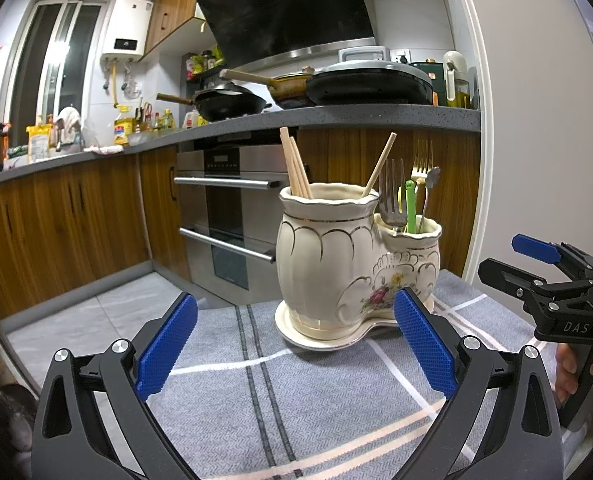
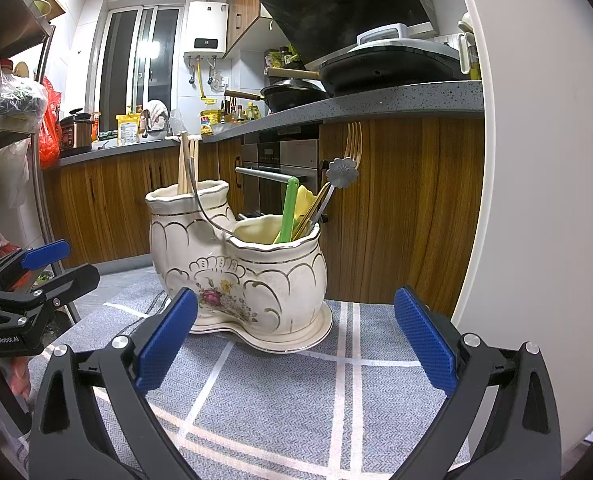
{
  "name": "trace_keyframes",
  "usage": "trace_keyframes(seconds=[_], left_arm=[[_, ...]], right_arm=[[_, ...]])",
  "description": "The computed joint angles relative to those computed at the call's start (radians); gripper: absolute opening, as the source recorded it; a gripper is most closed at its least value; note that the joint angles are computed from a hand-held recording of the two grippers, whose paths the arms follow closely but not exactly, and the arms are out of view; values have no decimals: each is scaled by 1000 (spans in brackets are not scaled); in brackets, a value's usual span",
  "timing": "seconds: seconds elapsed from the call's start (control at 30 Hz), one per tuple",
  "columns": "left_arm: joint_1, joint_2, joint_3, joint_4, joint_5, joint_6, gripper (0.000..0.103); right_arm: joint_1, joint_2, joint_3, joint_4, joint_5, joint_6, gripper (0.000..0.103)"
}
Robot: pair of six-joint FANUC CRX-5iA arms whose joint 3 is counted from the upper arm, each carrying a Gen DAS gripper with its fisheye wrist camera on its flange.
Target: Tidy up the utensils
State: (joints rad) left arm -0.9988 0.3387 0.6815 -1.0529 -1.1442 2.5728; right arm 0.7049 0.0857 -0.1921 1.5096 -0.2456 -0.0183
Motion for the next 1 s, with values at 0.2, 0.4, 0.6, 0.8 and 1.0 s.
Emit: trace_keyframes(seconds=[0.2, 0.4, 0.6, 0.8, 1.0], left_arm=[[-1, -1, -1, -1, -2, 0, 98], [-1, 0, 0, 0, -3, 0, 98], [-1, 0, 0, -1, -3, 0, 98], [4, 10, 11, 8, -6, -15, 98], [1, 4, -1, -3, -5, 5, 98]], right_arm=[[0, 0, 1, -4, 0, 3, 97], [0, 1, 1, -5, 0, 4, 97], [-1, 1, 1, -4, 1, 3, 97], [-1, 0, 1, 0, 2, -2, 97], [1, 0, -1, -3, -1, 0, 97]])
